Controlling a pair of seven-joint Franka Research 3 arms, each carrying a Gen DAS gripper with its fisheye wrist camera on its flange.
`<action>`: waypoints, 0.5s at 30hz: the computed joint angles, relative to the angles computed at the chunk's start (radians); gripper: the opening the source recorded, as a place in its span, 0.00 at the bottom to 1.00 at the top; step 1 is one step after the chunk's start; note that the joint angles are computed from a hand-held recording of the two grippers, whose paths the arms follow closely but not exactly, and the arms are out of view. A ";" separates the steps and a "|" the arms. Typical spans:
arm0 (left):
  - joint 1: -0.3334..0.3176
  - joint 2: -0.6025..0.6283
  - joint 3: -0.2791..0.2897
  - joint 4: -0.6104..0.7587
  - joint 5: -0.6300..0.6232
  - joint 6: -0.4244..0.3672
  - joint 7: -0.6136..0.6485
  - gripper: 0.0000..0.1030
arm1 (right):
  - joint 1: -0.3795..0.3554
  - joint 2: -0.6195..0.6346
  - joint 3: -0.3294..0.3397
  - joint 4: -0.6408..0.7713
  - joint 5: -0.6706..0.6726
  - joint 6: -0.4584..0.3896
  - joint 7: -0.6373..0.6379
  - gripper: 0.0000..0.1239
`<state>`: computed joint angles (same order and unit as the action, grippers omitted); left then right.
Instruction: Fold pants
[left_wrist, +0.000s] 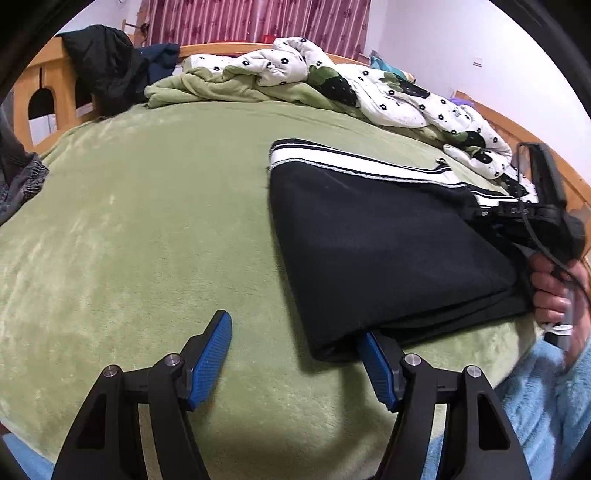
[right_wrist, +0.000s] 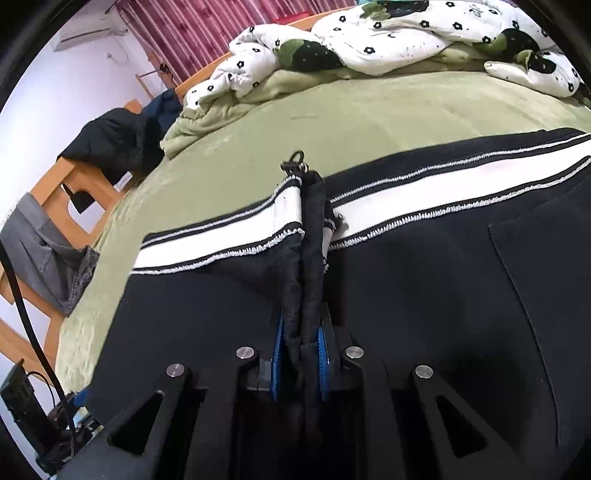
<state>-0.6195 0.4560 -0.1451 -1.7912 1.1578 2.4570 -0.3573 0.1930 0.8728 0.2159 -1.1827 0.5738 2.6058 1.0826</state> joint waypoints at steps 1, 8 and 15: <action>0.000 -0.005 0.006 -0.013 0.025 0.026 -0.021 0.39 | 0.006 -0.025 -0.016 -0.040 0.038 0.015 -0.033 0.13; -0.002 -0.034 -0.016 -0.040 0.029 0.034 0.006 0.11 | 0.011 -0.022 -0.011 -0.056 -0.011 0.057 -0.005 0.13; -0.006 -0.081 -0.047 -0.086 -0.046 -0.031 0.042 0.11 | 0.011 -0.110 -0.013 -0.187 -0.032 0.143 -0.028 0.15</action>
<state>-0.6255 0.3745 -0.1920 -1.8771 1.1122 2.4257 -0.3157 0.2043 0.7626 0.2031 -1.3693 0.5422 2.7483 1.0546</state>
